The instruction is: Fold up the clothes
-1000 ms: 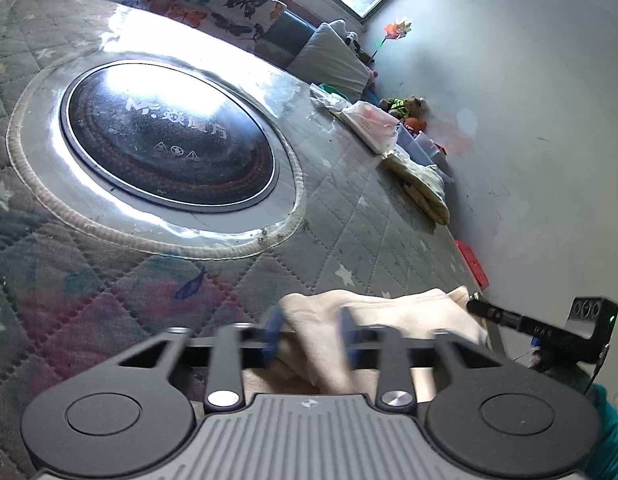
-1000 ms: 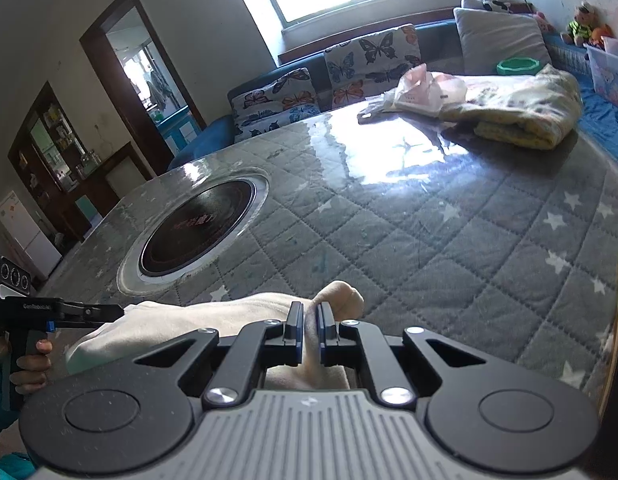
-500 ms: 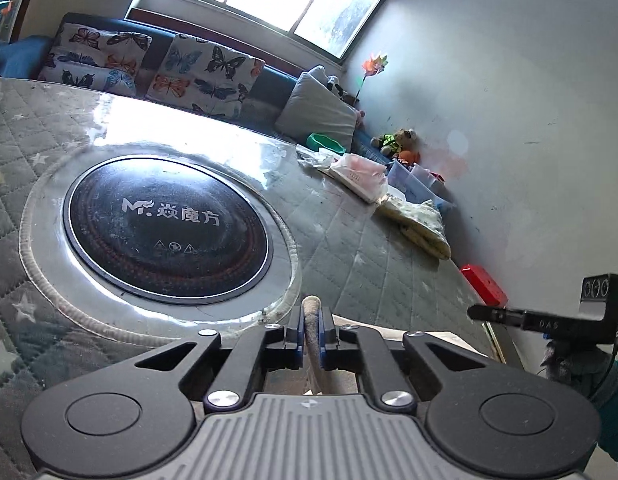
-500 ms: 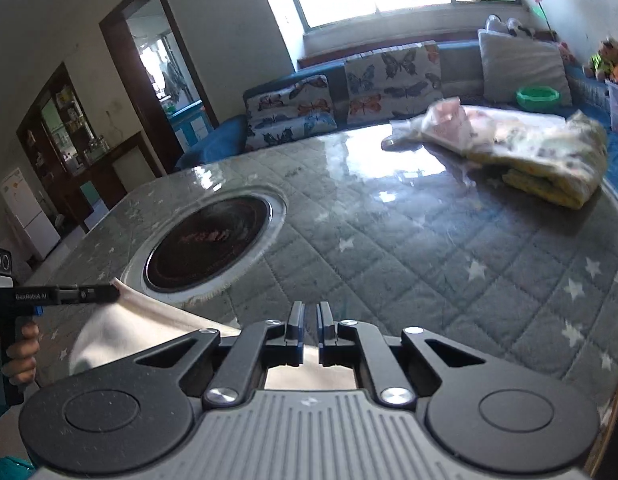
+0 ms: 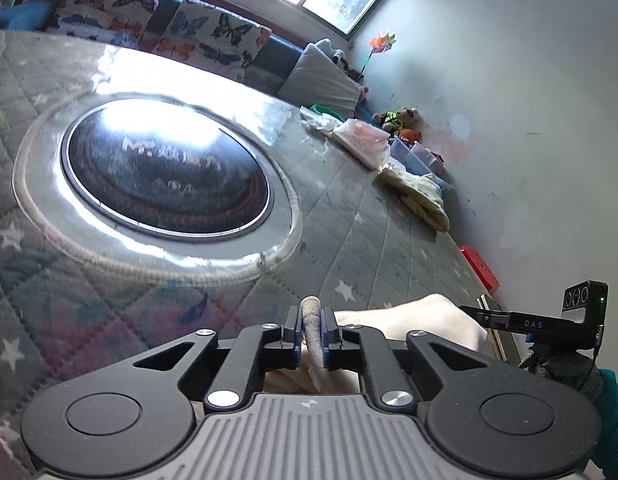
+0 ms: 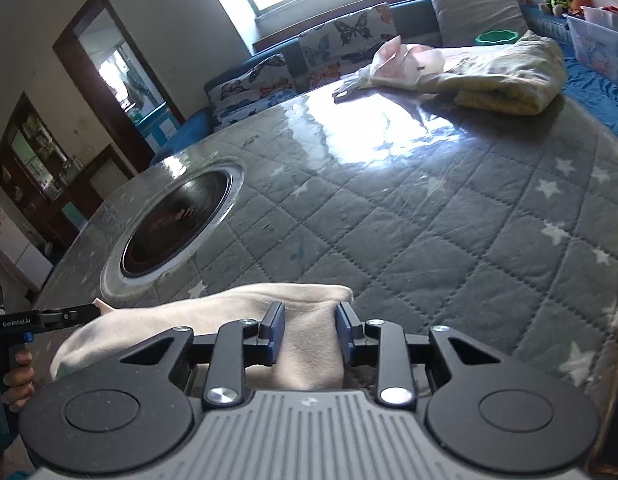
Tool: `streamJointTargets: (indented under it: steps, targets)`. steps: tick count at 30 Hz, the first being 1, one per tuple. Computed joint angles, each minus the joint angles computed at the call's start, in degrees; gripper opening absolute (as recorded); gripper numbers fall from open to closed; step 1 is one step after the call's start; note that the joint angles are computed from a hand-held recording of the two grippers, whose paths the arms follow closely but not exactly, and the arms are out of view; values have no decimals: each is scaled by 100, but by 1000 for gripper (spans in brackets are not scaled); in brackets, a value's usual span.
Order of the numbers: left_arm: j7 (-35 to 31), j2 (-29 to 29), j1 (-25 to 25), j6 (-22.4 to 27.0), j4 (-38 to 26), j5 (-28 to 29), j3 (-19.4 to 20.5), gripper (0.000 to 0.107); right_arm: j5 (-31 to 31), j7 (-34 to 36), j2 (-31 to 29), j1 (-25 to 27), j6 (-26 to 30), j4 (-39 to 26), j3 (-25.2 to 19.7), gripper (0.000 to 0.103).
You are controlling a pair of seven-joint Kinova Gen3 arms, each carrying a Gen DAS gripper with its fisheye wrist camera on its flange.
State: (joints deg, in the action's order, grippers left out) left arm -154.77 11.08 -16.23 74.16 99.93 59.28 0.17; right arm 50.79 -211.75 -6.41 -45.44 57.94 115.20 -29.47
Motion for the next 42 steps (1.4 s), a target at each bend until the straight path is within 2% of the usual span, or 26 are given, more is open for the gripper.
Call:
streamJointTargets:
  steps: [3,4,5,8,11,12,14,15,18,22,25,31,35,42]
  targets:
    - [0,-19,-19,7,34,-14,-21,21,-3,-39,13,4,2,-6,12,29]
    - [2,-24,-32,31,38,-13,-29,33,-11,-78,5,6,18,0,12,29]
    - [-2,-27,-37,44,43,-14,-33,38,-14,-147,-19,12,1,29,14,32]
    - [-6,-23,-30,73,46,-37,-32,43,41,-442,-137,97,-351,248,54,32]
    - [72,1,-16,102,18,-91,-28,43,173,-716,-198,236,-715,443,21,31]
    - [89,16,-18,117,9,-91,-26,41,222,-777,-201,269,-749,472,-14,26]
    - [84,40,-29,148,-8,-80,-17,31,281,-756,-165,285,-602,424,-102,14]
    - [60,39,-28,139,-3,-71,-10,19,269,-666,-136,269,-484,363,-127,12]
    - [-40,-51,-8,-15,52,-18,-11,10,166,-157,-4,156,0,42,-140,5]
    - [-251,-195,-6,-234,103,229,-47,9,286,411,101,10,433,-308,-38,4]
    - [-375,-286,71,-505,23,316,-52,8,373,959,184,14,456,-565,157,4]
    - [-528,-236,181,-1110,-302,490,-35,8,771,2096,550,182,-28,-1169,639,3]
    - [-334,-50,270,-1724,-615,308,30,8,814,2763,1015,276,-417,-1701,1030,3]
    - [521,630,473,-2794,-1474,-713,271,8,310,4060,2121,342,-858,-2958,1724,3]
